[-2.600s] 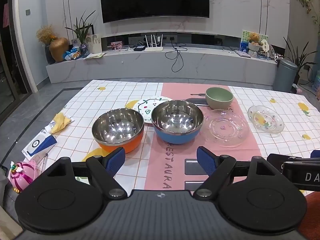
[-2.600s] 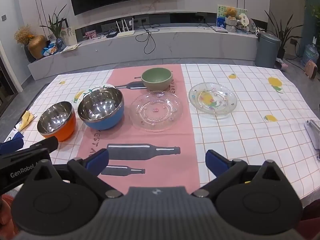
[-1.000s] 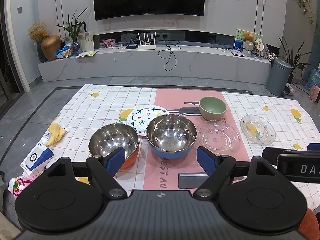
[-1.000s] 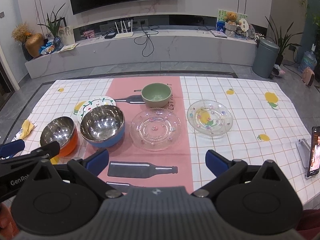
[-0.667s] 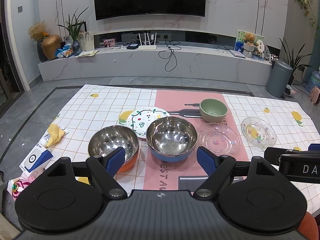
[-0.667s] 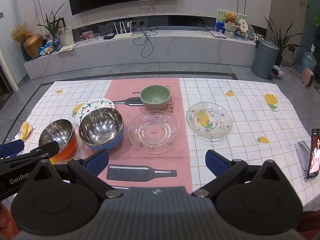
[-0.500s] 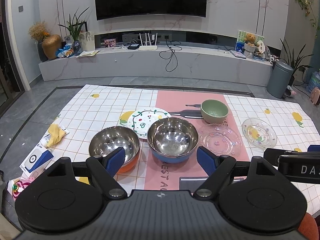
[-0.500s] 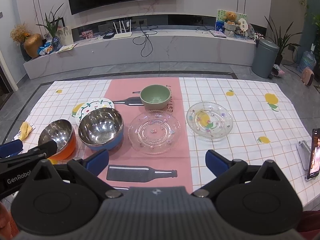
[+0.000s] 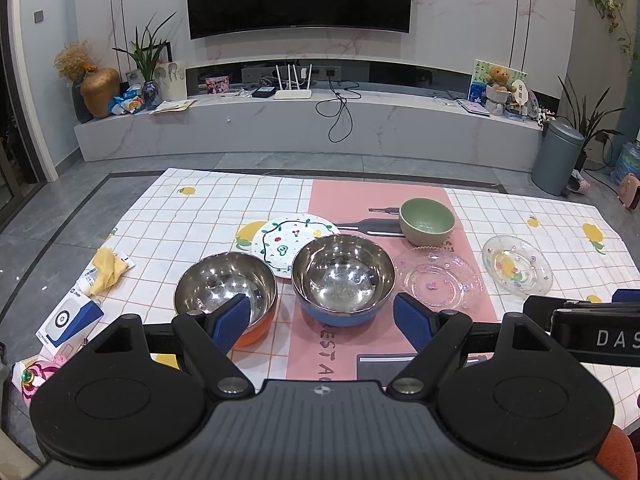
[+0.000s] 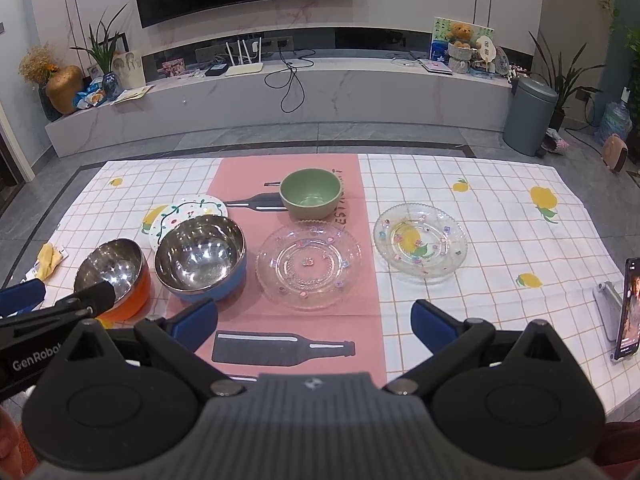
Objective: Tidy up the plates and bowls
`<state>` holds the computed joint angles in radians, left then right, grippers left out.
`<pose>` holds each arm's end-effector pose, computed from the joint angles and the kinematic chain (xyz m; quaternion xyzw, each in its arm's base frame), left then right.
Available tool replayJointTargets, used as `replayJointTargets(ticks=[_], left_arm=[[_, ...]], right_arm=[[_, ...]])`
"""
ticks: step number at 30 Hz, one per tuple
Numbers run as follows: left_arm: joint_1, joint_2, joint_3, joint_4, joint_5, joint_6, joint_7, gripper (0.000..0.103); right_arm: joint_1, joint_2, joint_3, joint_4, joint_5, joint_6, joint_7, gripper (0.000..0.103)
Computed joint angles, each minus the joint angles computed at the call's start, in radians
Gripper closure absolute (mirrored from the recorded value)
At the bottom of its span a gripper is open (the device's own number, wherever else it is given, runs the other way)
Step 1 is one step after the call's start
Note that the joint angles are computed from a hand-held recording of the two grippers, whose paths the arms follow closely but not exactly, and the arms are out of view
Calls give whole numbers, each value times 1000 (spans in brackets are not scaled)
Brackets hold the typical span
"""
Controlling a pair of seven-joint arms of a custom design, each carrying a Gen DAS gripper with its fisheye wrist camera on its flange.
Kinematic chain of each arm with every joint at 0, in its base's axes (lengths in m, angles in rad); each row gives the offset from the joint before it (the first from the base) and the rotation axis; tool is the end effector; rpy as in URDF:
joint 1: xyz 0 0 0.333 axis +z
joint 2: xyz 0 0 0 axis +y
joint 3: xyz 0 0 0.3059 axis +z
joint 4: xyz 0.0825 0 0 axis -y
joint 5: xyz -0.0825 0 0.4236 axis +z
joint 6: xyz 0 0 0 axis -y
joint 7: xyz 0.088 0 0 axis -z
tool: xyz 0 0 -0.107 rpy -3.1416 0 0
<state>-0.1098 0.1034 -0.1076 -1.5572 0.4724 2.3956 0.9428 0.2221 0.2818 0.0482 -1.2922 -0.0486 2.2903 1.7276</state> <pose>0.6655 -0.1392 0.6538 -0.7044 0.5824 -0.2546 0.3159 0.7002 0.1869 0.6623 -0.7022 0.6195 -0.2039 0.2857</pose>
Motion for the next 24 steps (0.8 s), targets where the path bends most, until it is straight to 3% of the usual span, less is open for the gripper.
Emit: replayJointTargets(ticks=[18, 21, 24], left_arm=[[2, 3, 4, 0, -1, 6, -13, 8], [11, 4, 8, -3, -25, 18, -23, 11], [22, 9, 14, -11, -47, 48, -29, 17]], right_arm=[[2, 7, 2, 8, 0, 3, -14, 2], [2, 1, 1, -15, 0, 48, -8, 2], [-12, -25, 10, -97, 40, 186, -11, 3]])
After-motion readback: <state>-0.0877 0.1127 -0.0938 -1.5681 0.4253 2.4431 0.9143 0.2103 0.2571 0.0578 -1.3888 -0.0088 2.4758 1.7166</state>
